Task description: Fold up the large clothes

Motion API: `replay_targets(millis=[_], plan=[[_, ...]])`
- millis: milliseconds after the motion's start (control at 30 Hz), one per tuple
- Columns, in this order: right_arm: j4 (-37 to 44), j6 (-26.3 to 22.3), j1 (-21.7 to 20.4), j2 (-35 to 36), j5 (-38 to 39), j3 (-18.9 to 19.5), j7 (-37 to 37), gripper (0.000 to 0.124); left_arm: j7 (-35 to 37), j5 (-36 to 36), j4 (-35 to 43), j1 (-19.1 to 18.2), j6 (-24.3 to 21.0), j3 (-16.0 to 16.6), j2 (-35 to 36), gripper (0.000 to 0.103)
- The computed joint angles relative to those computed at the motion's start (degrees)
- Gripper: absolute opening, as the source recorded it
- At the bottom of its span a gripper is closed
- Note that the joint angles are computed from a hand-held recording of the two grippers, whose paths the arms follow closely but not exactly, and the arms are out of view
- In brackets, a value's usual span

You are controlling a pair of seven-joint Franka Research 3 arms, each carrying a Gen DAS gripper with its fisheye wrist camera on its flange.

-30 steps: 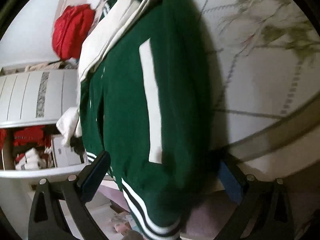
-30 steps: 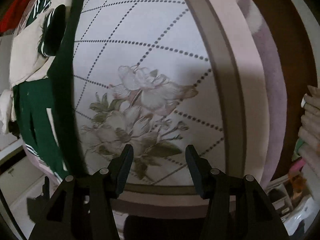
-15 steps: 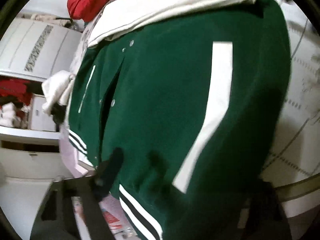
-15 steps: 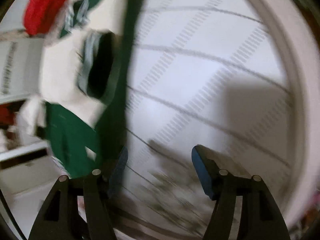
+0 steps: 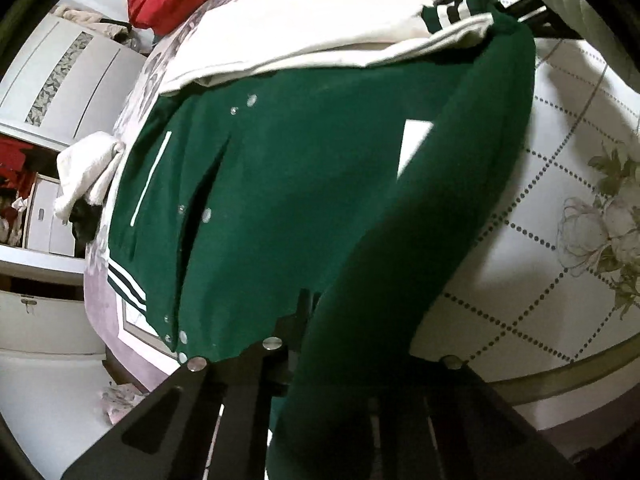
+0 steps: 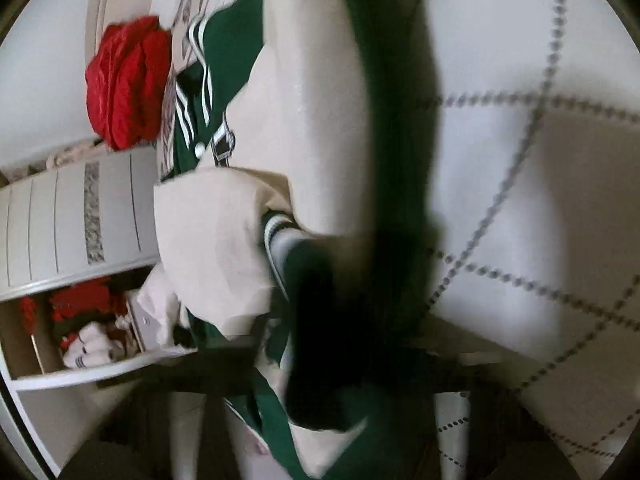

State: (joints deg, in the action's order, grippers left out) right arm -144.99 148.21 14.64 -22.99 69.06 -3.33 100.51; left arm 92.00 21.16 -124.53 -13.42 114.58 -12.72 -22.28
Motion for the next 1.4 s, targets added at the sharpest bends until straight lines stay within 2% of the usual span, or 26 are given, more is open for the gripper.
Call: replay_targets(millis=[133, 233, 333, 400, 433, 500, 633, 800, 900, 933, 1033, 1100, 1133, 1167, 1200, 1233, 1267, 1300, 1333, 1400], plan=[[-1.1, -1.7, -2.0, -4.1, -4.9, 0.2, 6.4, 0.015, 3.2, -1.9, 1.0, -0.2, -1.8, 1.2, -2.4, 0.006], [-3.3, -6.8, -4.9, -12.7, -13.9, 1.0, 16.0, 0.014, 7.3, -4.9, 2.5, -0.6, -5.6, 2.7, -5.4, 0.006], [-4.8, -17.1, -8.7, -23.6, -23.7, 0.3, 25.4, 0.014, 12.5, -9.5, 5.9, -1.4, -12.7, 4.4, -8.4, 0.006], [-2.3, -25.7, -11.0, -28.4, -30.2, 0.7, 31.4, 0.014, 14.2, -11.7, 8.9, -1.2, -16.9, 4.9, -8.6, 0.006], [-0.2, -30.0, -11.8, -29.9, -32.9, 0.7, 33.6, 0.014, 14.6, -13.4, 12.2, -1.0, -20.1, 5.5, -7.8, 0.007], [5.4, -36.2, -12.4, -28.8, -36.4, 1.0, 36.5, 0.014, 14.2, -15.0, 17.4, 0.2, -22.5, 6.0, -5.3, 0.007], [18.9, -41.2, -11.3, -18.5, -39.3, 1.2, 36.1, 0.014, 12.8, -17.4, 26.3, 3.3, -21.1, 7.4, 2.5, 0.008], [37.2, -39.8, -9.3, 1.5, -41.7, 3.3, 35.4, 0.015, 11.6, -20.5, 36.4, 8.9, -14.6, 9.4, 17.1, 0.009], [49.4, -39.2, -7.7, 15.5, -45.2, 4.7, 36.0, 0.015, 11.0, -22.3, 41.9, 12.3, -14.2, 9.3, 25.6, 0.013], [53.6, -39.0, -7.0, 20.5, -46.0, 5.1, 36.5, 0.015, 11.1, -22.9, 44.3, 13.5, -14.8, 9.2, 29.3, 0.014], [66.3, -42.3, -5.1, 33.3, -48.9, 5.3, 38.9, 0.015, 11.6, -24.6, 48.7, 16.5, -16.3, 8.3, 36.4, 0.014], [71.2, -44.6, -3.9, 38.8, -50.5, 5.3, 38.8, 0.016, 12.2, -25.2, 50.1, 18.1, -16.6, 7.7, 39.1, 0.016], [74.1, -45.6, -3.4, 41.5, -50.9, 5.2, 39.6, 0.019, 12.3, -25.7, 51.6, 18.9, -17.6, 7.4, 40.9, 0.019], [78.3, -48.0, -3.2, 44.9, -51.2, 5.3, 39.2, 0.029, 11.8, -27.4, 54.3, 20.1, -19.5, 7.2, 43.6, 0.024], [81.6, -49.7, -3.1, 47.3, -51.1, 5.5, 38.8, 0.035, 10.6, -28.6, 56.0, 21.2, -20.9, 7.1, 45.1, 0.03], [84.1, -50.4, -3.0, 49.3, -50.7, 5.5, 38.7, 0.046, 9.1, -29.7, 58.4, 22.1, -22.8, 6.9, 46.9, 0.038], [85.2, -50.0, -3.2, 50.2, -49.8, 5.7, 38.2, 0.058, 6.5, -32.3, 62.7, 23.7, -26.3, 6.7, 49.5, 0.039], [84.8, -49.1, -3.5, 50.2, -48.8, 6.0, 37.3, 0.063, 4.0, -34.2, 66.4, 25.0, -29.4, 6.3, 51.6, 0.039], [83.4, -47.3, -4.1, 49.3, -47.0, 6.4, 36.1, 0.066, 1.7, -35.8, 69.7, 26.3, -31.8, 5.9, 53.2, 0.041], [75.6, -40.2, -5.7, 44.4, -40.9, 7.4, 31.8, 0.066, -0.3, -37.2, 72.4, 28.3, -33.3, 5.2, 54.1, 0.042]])
